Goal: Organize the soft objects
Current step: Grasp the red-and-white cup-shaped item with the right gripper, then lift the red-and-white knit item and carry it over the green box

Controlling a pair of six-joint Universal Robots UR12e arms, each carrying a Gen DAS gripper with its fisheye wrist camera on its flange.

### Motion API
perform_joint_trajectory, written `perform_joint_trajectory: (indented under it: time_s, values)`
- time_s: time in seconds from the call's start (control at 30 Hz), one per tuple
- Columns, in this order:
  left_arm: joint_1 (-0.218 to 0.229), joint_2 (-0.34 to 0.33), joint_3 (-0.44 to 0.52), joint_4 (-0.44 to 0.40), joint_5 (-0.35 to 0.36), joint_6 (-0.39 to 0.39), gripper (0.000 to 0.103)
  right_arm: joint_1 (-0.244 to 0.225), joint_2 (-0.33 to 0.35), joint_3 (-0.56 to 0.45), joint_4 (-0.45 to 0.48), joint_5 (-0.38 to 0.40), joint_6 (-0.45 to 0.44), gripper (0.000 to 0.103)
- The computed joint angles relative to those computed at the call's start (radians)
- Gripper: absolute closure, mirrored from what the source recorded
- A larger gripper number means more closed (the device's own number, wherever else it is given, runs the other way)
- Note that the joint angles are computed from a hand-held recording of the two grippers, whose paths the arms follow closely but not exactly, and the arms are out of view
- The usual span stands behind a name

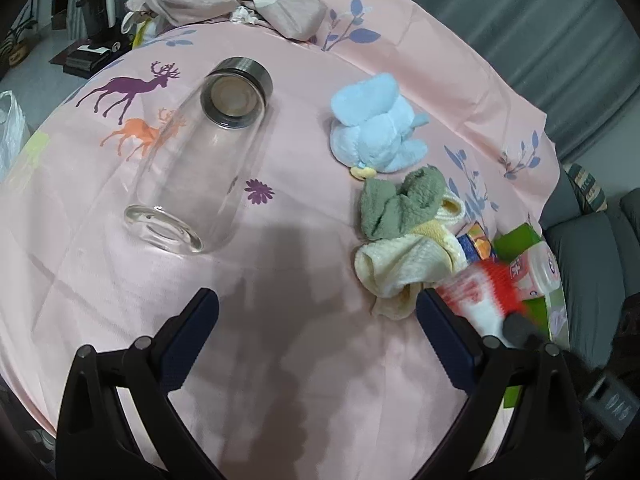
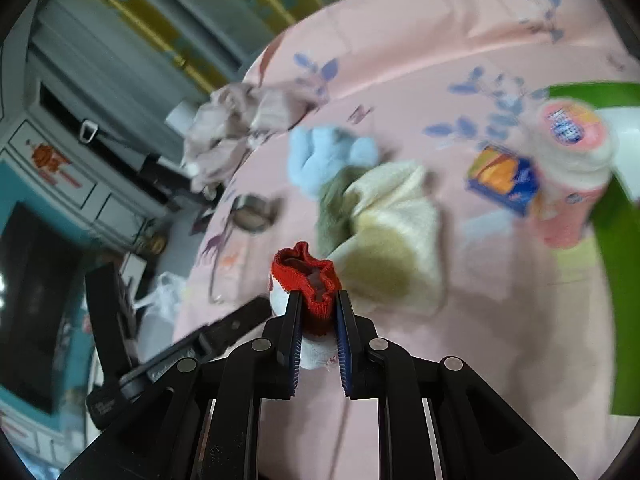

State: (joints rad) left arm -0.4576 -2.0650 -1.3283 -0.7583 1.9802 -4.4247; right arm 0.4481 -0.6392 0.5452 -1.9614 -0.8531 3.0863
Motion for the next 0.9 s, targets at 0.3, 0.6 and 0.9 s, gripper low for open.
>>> perform_joint_trajectory:
  time_s: [0.3,0.6,0.9]
  values:
    - [0.001,-0.002,0.005,-0.013,-0.013,0.012,0.006,0.046,0.136,-0.247,0.296,-0.207,-0.031,0.084]
    - [0.010,-0.003,-0.008,0.064,-0.122,0.050,0.029,0.019,0.067,-0.124,0.125,-0.205,0.024,0.048]
    - [0.021,-0.042,0.021,0.101,-0.331,0.107,0.044,0.009,0.083,-0.146,0.123,-0.073,-0.007,0.048]
